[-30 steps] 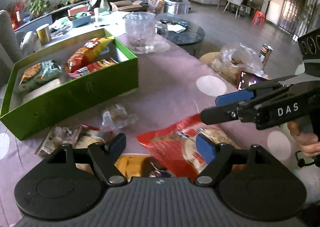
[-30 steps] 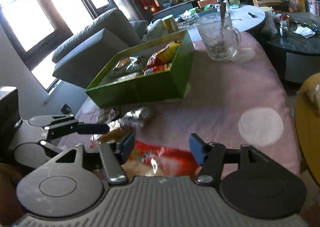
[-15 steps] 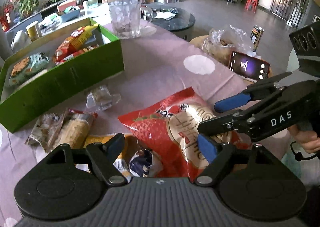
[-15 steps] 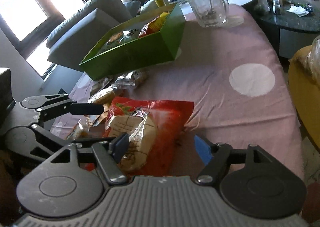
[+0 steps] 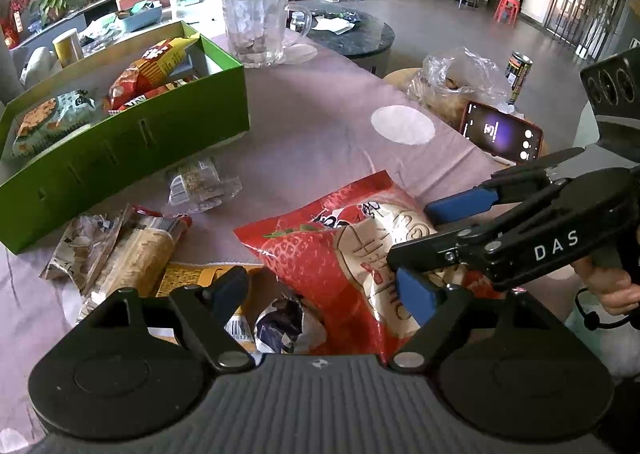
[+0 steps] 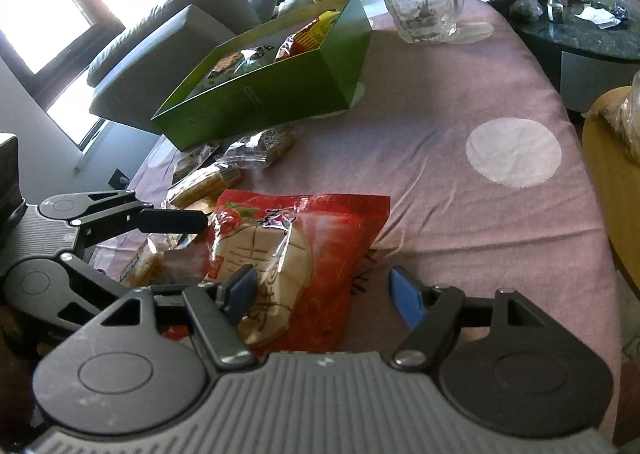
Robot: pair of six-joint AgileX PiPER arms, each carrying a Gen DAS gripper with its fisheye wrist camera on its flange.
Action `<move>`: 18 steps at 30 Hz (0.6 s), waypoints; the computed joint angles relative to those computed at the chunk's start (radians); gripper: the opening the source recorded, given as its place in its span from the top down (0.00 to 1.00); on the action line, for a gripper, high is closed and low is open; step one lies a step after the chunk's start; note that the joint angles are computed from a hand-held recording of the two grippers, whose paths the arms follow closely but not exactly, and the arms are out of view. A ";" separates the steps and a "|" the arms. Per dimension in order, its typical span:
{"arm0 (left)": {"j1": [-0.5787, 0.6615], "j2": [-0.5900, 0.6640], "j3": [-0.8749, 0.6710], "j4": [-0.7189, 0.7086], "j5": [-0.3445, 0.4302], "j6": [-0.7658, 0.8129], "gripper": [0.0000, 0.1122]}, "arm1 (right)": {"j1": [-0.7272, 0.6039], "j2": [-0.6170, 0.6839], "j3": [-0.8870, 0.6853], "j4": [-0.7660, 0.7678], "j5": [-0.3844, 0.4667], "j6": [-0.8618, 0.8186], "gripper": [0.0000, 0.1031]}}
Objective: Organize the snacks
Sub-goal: 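Lower both grippers onto the red strawberry-print bread bag and close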
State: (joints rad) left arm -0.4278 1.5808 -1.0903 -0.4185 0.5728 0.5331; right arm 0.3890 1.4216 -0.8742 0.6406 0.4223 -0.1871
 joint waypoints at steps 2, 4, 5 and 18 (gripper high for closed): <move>0.001 0.001 -0.001 -0.001 0.000 0.000 0.29 | 0.000 -0.001 0.001 0.001 0.001 -0.001 0.25; 0.001 0.000 0.002 -0.005 -0.001 0.001 0.29 | -0.001 0.000 0.000 0.002 0.001 -0.003 0.25; 0.003 0.001 0.001 -0.008 0.001 0.003 0.29 | -0.001 0.000 0.000 0.003 0.001 -0.003 0.25; 0.036 0.046 -0.042 -0.133 0.069 0.085 0.36 | -0.027 0.020 -0.010 0.111 0.014 -0.089 0.39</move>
